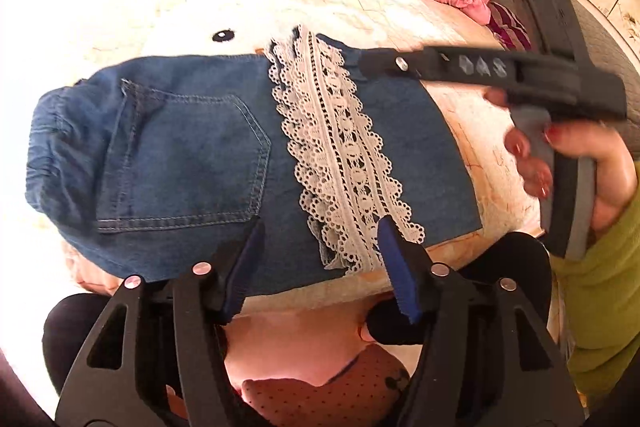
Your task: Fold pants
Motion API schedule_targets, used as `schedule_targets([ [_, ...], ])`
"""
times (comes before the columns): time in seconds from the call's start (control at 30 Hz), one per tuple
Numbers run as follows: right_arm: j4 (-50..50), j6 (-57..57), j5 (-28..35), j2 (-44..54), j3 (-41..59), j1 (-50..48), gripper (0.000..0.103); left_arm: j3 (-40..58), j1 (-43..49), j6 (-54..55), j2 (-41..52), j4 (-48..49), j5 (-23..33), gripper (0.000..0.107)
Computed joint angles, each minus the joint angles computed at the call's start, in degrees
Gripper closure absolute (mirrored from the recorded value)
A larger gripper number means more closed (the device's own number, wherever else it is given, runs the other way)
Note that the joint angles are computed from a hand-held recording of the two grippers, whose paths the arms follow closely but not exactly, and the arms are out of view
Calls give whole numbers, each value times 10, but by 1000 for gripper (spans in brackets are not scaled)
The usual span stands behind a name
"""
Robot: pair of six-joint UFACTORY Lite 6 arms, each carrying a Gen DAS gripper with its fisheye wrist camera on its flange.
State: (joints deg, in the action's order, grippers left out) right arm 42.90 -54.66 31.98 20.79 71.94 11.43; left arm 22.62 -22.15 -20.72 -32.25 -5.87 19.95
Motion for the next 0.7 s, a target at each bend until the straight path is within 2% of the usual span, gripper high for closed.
schedule_targets([
  [0.07,9,-15,-7,-16,-25,-7,29,0,9,0,0,8,-2,51],
  [0.17,11,-30,-22,-20,-51,-18,25,0,-2,-65,-2,70,0,47],
  [0.3,-70,38,-77,14,-63,-5,25,7,6,-112,-8,125,14,40],
  [0.43,-45,6,-129,7,-100,8,23,3,25,-119,-29,143,32,35],
  [0.5,-37,5,-126,-17,-111,8,23,2,36,-122,-46,155,48,32],
  [0.57,11,-45,-127,-61,-138,7,22,3,50,-117,-59,160,60,29],
  [0.7,35,-73,-126,-137,-167,20,16,5,76,-111,-94,177,88,26],
])
